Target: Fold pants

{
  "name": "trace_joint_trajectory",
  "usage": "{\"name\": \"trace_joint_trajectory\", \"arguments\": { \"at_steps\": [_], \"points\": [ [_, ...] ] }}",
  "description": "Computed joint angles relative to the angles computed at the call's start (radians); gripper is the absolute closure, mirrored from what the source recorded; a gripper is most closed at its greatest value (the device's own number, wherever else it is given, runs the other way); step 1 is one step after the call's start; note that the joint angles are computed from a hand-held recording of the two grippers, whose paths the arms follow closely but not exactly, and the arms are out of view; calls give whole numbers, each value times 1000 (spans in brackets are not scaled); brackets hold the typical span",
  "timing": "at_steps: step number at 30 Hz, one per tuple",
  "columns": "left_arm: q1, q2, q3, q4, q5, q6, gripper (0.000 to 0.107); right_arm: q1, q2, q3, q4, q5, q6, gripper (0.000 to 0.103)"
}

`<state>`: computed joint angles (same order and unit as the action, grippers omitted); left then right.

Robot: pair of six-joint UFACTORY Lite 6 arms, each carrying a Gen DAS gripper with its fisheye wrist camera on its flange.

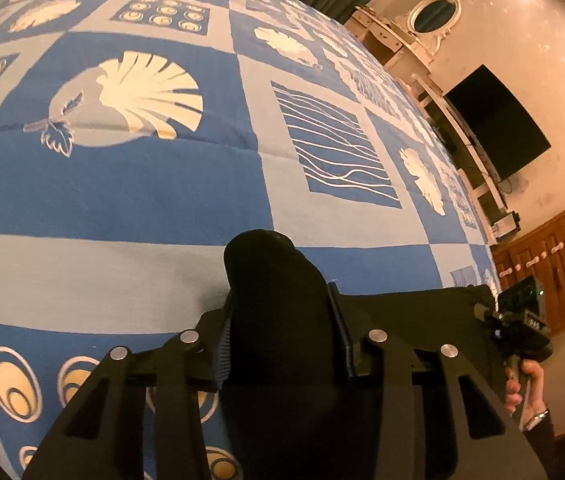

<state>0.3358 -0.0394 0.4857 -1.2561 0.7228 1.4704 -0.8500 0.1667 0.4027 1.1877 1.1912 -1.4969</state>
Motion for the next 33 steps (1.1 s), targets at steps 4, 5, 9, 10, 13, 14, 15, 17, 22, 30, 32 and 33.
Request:
{"name": "trace_joint_trajectory", "arguments": {
  "at_steps": [4,5,9,10,13,14,15,17,22,30,32,33],
  "points": [
    [49,16,18,35,19,2,66,71,-32,-24,63,-15,15,66],
    [61,20,22,41,20,3,67,97,-42,-30,82,-21,20,66],
    [133,48,53,79,37,12,67,204,-34,-35,169,-45,14,66],
    [154,59,65,91,44,12,67,224,-32,-34,184,-49,14,66],
    [211,91,101,122,58,15,67,320,-33,-38,261,-68,15,66],
    [240,108,121,136,65,16,67,350,-32,-38,284,-73,15,66],
    [257,118,133,146,70,17,67,385,-31,-37,314,-80,18,66],
    [299,148,169,168,82,18,67,468,-26,-30,381,-94,22,66],
    [374,234,272,220,111,5,67,665,-8,8,539,-135,48,66],
    [444,368,436,262,140,-30,67,867,67,112,692,-187,71,66],
    [455,402,483,268,142,-40,67,916,90,149,729,-205,80,66],
    [461,418,505,272,145,-45,67,938,107,173,744,-214,86,66]
  ]
}}
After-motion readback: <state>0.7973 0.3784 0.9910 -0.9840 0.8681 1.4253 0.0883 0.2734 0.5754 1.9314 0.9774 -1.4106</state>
